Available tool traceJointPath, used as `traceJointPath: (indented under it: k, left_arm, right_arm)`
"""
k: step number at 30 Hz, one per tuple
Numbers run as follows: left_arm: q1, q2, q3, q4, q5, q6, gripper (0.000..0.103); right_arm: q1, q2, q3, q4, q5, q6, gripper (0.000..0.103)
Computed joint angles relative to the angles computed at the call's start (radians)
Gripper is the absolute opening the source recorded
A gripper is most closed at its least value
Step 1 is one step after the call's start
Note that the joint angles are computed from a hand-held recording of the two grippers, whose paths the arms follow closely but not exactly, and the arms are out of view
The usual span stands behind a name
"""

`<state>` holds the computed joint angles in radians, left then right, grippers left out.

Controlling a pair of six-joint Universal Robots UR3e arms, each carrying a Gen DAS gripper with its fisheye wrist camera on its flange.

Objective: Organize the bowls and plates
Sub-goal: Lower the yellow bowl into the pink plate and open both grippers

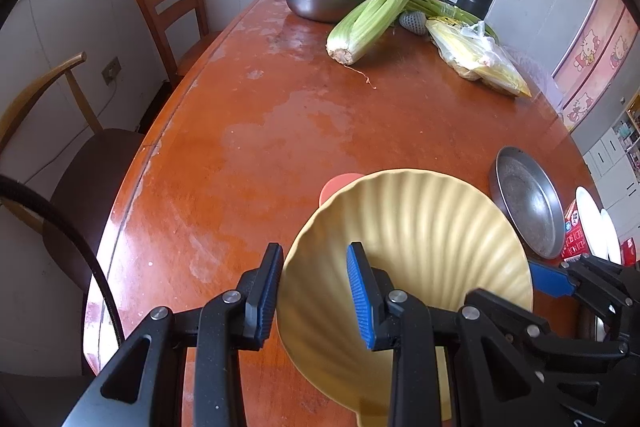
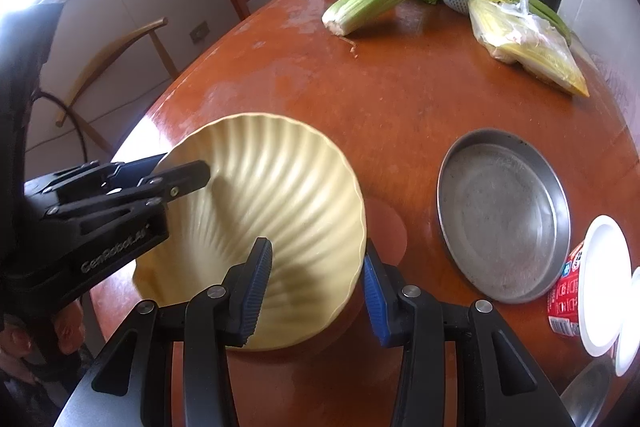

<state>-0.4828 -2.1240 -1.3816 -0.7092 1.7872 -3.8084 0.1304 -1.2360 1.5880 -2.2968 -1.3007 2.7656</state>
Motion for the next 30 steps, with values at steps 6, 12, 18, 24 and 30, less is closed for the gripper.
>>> traceJointPath:
  k: [6, 12, 18, 24, 30]
  left_arm:
    - [0.003, -0.007, 0.005, -0.005, -0.010, -0.001, 0.032]
    - [-0.004, -0.019, 0.022, -0.016, -0.005, 0.003, 0.032]
    - [-0.022, -0.024, 0.051, -0.048, 0.031, 0.006, 0.033]
    - [-0.048, -0.021, 0.079, -0.094, 0.088, -0.001, 0.034]
    - [-0.068, -0.014, 0.106, -0.119, 0.118, -0.003, 0.034]
  right_arm:
    - [-0.015, -0.024, 0.008, 0.043, 0.023, -0.020, 0.046]
    - [-0.020, -0.061, 0.043, 0.028, 0.019, -0.037, 0.046]
    - [-0.034, -0.071, 0.055, 0.017, 0.026, -0.028, 0.046]
    - [-0.048, -0.094, 0.079, 0.006, 0.034, -0.030, 0.046]
    - [-0.060, -0.123, 0.103, -0.003, 0.047, -0.032, 0.046]
